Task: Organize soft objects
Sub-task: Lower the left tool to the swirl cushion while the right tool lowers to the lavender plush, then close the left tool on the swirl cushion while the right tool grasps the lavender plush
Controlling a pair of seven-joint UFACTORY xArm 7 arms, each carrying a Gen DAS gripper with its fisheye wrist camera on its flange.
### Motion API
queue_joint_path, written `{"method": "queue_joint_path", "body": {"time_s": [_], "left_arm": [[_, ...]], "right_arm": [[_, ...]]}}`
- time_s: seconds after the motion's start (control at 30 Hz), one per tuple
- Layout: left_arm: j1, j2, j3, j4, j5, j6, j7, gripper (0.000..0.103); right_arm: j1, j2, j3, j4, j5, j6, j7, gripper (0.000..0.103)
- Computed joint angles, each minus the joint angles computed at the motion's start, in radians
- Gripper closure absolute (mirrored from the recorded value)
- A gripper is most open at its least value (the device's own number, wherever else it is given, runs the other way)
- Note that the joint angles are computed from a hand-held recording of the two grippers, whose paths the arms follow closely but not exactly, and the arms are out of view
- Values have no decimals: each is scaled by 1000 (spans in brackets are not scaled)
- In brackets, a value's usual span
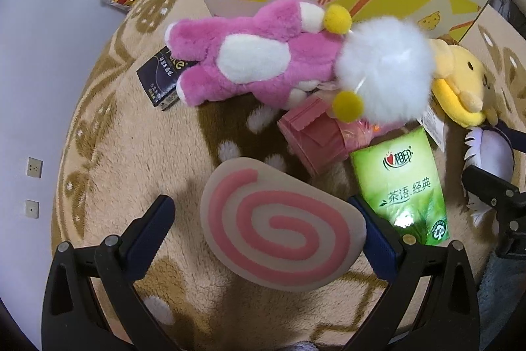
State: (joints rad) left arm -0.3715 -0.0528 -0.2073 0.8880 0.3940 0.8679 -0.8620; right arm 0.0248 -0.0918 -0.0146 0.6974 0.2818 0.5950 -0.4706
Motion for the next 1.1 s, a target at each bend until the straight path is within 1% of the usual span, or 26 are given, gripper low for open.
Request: {"method": "queue_joint_path", "body": {"time_s": [0.13,0.2,0.27,0.37,0.43,0.6,0.73,0.8,0.83,0.9,0.93,0.97,1.0,1.1], "left_arm": [[-5,0,-2,-1,-9,-2,3,7],[-6,-1,0,-3,-27,-6,16,13],[-7,-12,-1,-16,-52,-21,28,22],[-8,-22,-6,-24,-44,-30,26,29],[-9,-27,-12,-26,-27,-27,12,31],[-15,-50,-27,-34,6,-1,-28,38],[-18,-80,-38,-49,29,9,-65,38],[-19,-101,-45,-61,35,3,-80,39],[-18,-109,-48,-65,38,-2,-85,39],[-15,-123,-55,-70,53,-4,-99,41],[-14,-125,-59,-70,59,-2,-104,41],[-12,-128,-63,-70,68,3,-113,42],[-10,-129,-65,-68,77,4,-121,42],[-6,-153,-75,-76,107,-3,-157,42]], "right_arm": [[-2,4,-3,2,9,8,-4,0],[-5,-2,-4,3,8,21,3,0],[-7,3,-5,1,11,19,-1,0],[-6,-9,-3,-13,10,6,-10,1],[-2,-16,-3,-25,19,-12,-22,3],[0,-42,-20,-31,65,10,-54,7],[1,-69,-30,-48,114,5,-79,14],[3,-97,-31,-59,118,2,-82,21],[7,-114,-33,-69,125,-2,-87,26],[15,-141,-38,-84,135,-4,-92,30],[19,-148,-42,-87,140,1,-94,34],[23,-151,-46,-89,147,4,-95,36],[25,-157,-47,-94,151,0,-93,42],[31,-186,-51,-101,152,-10,-87,42]]}}
